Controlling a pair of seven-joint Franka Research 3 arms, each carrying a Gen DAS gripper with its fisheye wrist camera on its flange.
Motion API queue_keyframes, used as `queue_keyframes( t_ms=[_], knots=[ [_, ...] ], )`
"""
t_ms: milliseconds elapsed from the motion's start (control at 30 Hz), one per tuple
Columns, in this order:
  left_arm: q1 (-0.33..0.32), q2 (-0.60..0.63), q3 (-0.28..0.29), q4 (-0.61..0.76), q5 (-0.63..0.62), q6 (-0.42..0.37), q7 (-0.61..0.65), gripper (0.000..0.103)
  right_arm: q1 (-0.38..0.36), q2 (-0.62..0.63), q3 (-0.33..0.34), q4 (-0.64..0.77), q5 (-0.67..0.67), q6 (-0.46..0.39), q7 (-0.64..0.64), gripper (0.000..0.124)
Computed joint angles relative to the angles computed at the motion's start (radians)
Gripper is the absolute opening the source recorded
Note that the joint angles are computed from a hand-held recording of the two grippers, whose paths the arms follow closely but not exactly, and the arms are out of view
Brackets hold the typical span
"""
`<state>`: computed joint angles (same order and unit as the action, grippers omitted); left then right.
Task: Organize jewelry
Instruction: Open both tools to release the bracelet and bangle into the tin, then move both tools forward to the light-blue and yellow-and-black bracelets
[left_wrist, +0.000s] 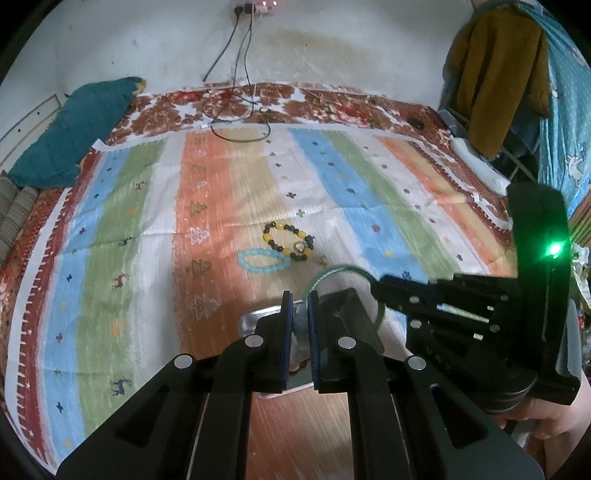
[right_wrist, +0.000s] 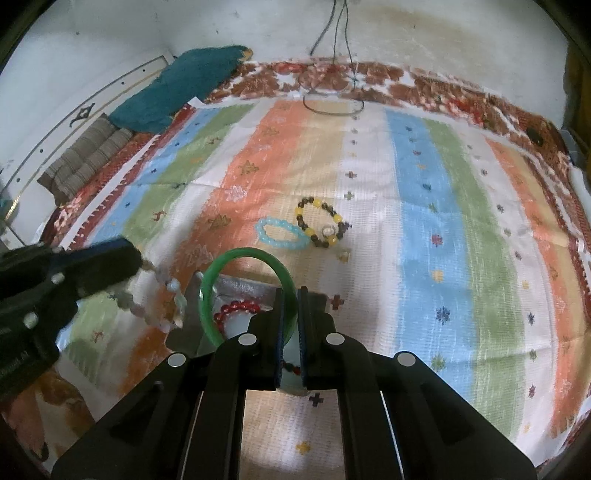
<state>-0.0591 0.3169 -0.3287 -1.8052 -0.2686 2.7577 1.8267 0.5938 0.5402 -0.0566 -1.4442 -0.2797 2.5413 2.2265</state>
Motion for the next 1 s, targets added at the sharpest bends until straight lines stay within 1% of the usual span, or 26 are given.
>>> queue_keyframes(
  t_ms=[33, 67, 100, 133, 267, 333, 467, 533, 667, 800, 833, 933, 1000],
  knots=[
    [-0.009, 0.009, 0.011, 0.013, 0.017, -0.019, -0.02, 0.009, 0.007, -0.001, -0.007, -0.002, -0.013, 0.009, 0.007, 0.009],
    [-0.027, 0.014, 0.034, 0.019, 0.051, -0.026, -0.065, 0.009, 0.015, -0.003, -0.016, -0.001, -0.024, 0.012, 0.022, 0.015],
    [-0.033, 0.014, 0.042, 0.019, 0.068, -0.023, -0.085, 0.01, 0.014, -0.005, -0.017, -0.005, -0.025, 0.013, 0.03, 0.03],
    [-0.034, 0.017, 0.046, 0.023, 0.081, -0.023, -0.099, 0.012, 0.013, -0.003, -0.018, -0.002, -0.025, 0.009, 0.037, 0.035],
    [-0.03, 0.031, 0.059, 0.041, 0.111, -0.036, -0.162, 0.017, -0.001, 0.001, -0.015, 0.007, -0.009, -0.023, 0.059, 0.035],
    [-0.027, 0.039, 0.064, 0.053, 0.127, -0.044, -0.188, 0.028, -0.012, 0.002, -0.011, 0.009, 0.001, -0.025, 0.062, 0.035],
    [-0.022, 0.058, 0.067, 0.075, 0.153, -0.059, -0.227, 0.037, -0.032, 0.013, 0.001, 0.023, 0.033, -0.034, 0.058, 0.037],
    [-0.022, 0.074, 0.067, 0.095, 0.165, -0.068, -0.241, 0.045, -0.034, 0.026, 0.0, 0.044, 0.036, -0.049, 0.051, 0.041],
    [-0.026, 0.104, 0.075, 0.134, 0.194, -0.087, -0.276, 0.055, -0.041, 0.054, 0.001, 0.087, 0.051, -0.069, 0.037, 0.048],
    [-0.04, 0.151, 0.093, 0.203, 0.234, -0.124, -0.335, 0.066, -0.043, 0.096, -0.005, 0.152, 0.059, -0.106, 0.023, 0.056],
    [-0.043, 0.164, 0.097, 0.222, 0.246, -0.133, -0.346, 0.069, -0.045, 0.103, -0.005, 0.164, 0.062, -0.113, 0.018, 0.056],
    [-0.057, 0.203, 0.108, 0.28, 0.285, -0.161, -0.374, 0.074, -0.05, 0.142, -0.007, 0.224, 0.07, -0.145, -0.005, 0.063],
    [-0.063, 0.227, 0.114, 0.317, 0.307, -0.185, -0.385, 0.075, -0.053, 0.158, -0.009, 0.248, 0.075, -0.155, -0.014, 0.068]
  ],
)
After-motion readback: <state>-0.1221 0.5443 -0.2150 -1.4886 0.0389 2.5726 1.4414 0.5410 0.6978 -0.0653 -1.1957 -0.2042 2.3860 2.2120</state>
